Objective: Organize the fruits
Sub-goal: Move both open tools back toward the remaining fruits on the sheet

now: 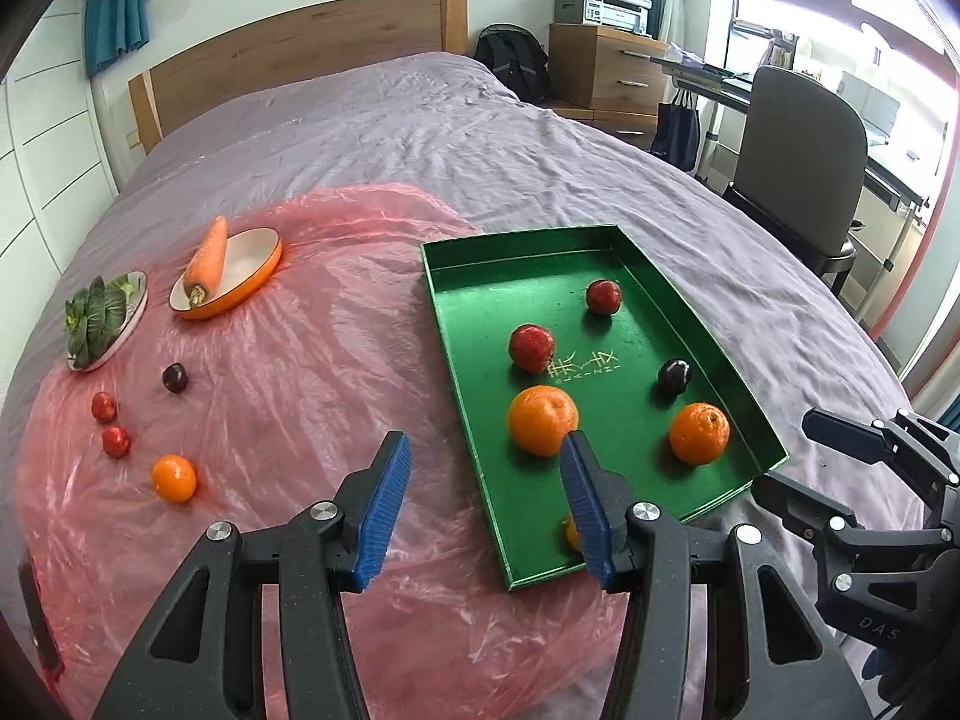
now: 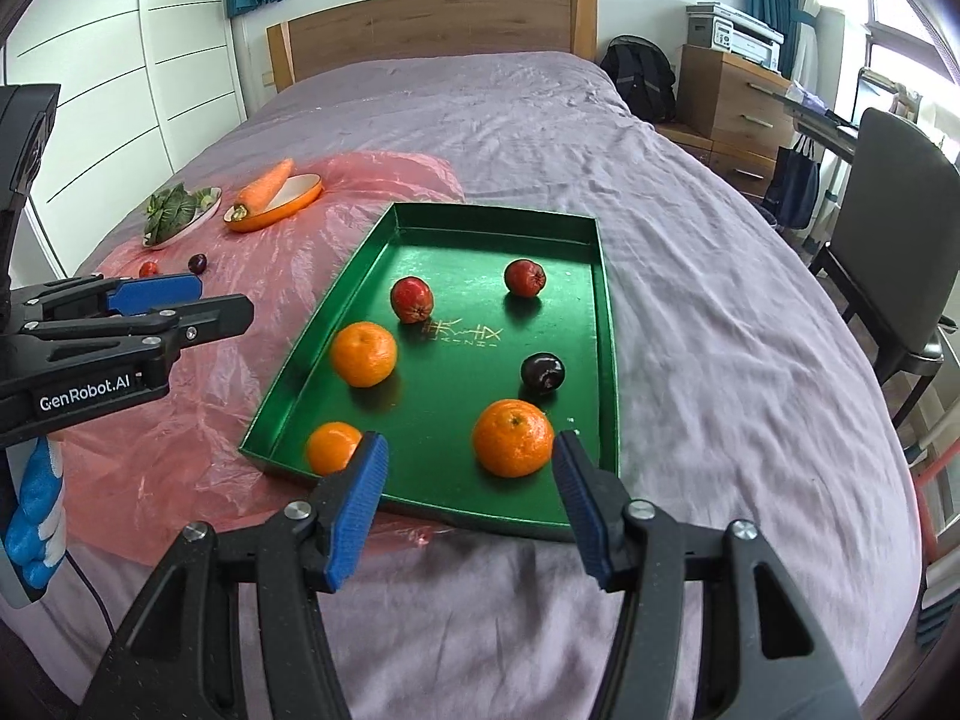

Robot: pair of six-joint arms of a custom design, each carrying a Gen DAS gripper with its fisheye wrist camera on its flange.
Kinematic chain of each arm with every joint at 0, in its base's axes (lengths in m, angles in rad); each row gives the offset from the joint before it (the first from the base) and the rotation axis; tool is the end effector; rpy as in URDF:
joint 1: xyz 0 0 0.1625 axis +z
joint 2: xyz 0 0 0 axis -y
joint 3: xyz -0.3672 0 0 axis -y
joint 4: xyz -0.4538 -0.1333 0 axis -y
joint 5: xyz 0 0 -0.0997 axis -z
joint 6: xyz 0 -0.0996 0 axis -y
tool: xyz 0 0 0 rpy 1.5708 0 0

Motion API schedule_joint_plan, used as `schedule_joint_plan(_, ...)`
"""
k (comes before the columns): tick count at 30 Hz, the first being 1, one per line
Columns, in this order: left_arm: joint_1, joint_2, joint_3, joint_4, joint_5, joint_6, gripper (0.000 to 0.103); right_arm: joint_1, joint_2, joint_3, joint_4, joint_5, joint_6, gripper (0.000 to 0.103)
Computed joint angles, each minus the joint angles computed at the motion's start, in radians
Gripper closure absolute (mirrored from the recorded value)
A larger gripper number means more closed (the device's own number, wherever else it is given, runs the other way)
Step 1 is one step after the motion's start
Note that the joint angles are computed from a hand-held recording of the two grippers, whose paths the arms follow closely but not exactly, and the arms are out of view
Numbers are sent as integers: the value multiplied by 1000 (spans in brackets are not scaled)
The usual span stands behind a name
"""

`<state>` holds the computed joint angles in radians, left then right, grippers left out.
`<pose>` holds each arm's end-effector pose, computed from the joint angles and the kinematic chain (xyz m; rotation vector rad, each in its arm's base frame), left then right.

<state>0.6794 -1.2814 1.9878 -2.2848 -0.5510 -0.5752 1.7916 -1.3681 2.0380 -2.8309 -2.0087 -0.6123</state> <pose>-0.2909 -0.5154 0.1685 0.3494 2.2222 -0.8484 0.2121 -0.5291 0.2210 0.8675 -2.3838 0.6451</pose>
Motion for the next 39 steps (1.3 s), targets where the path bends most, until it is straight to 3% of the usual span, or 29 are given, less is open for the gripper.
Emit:
schedule_joint_plan(13,-7,-304,182,229,73,-219,57,98,4,36,53,37,51,0)
schedule_joint_plan(25,74,-555,286,454,123,-388,57,175,157,-14,86,94,60,0)
schedule_joint_plan(32,144,-633,314,471,143,-378,57,199,267,-65,109,129,66,0)
schedule_joint_plan(39,229,-668,326,394,159,-339,57,212,367,-114,138,164,68,0)
